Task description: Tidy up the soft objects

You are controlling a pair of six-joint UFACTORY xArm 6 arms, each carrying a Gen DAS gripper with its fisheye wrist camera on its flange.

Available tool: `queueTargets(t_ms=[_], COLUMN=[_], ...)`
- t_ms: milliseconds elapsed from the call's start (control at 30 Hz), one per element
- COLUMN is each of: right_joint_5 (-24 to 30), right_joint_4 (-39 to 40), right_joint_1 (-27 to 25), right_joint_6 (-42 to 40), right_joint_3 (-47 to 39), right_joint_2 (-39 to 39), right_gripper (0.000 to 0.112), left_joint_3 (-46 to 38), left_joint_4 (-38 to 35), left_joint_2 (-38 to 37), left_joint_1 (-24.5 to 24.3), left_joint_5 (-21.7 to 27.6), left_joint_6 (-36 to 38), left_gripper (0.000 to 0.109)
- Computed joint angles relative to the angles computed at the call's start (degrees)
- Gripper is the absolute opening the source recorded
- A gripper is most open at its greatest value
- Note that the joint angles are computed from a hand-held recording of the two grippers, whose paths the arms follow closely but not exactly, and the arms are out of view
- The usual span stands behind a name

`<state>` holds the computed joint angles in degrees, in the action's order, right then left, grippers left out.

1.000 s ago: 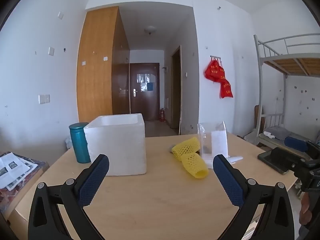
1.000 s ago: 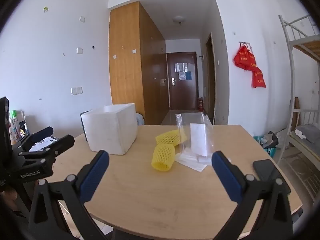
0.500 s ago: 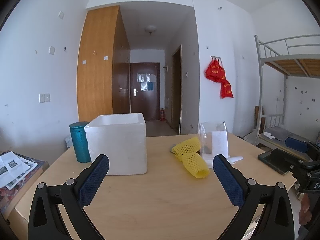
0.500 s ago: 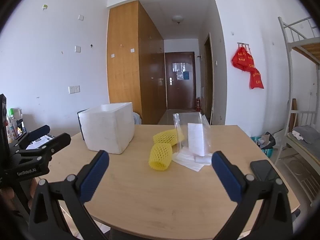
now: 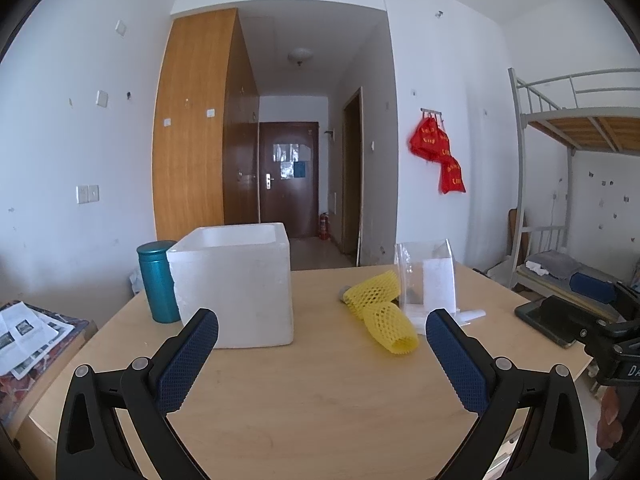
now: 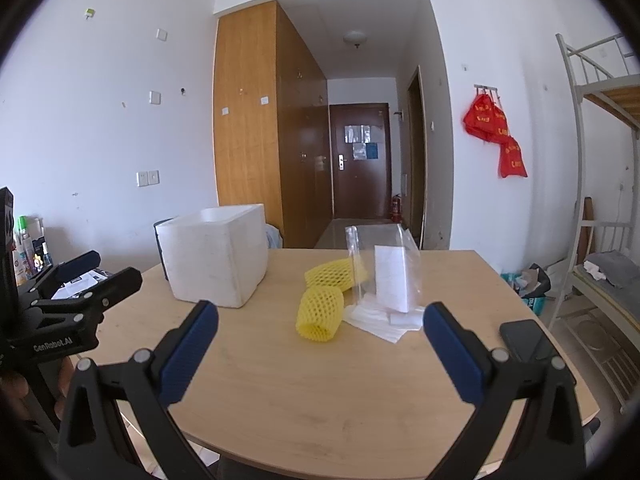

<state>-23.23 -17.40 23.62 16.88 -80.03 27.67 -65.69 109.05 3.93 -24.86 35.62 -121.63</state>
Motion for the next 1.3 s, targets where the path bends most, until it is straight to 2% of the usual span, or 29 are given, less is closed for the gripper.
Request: queueTargets(t_ms=[833, 1300], right_joint_5=[0.5, 2.6], right_joint_4=[0.0, -5.8], right_joint_1=[0.0, -1.1], right_joint_6=[-0.1, 4.9], right_joint_3=[-0.8, -4.0], right_joint_2=[0.6, 1.8], right_gripper=[0.103, 0.103], left_joint_3=[-0.9, -3.7], left_joint_4=[-1.0, -1.9], left_joint_2=[0.5, 2.3], left_joint_1=[-0.2, 1.2], left_joint_5=[0.0, -1.7], left_joint_6=[0.8, 1.1], left_gripper=[0.103, 0.103])
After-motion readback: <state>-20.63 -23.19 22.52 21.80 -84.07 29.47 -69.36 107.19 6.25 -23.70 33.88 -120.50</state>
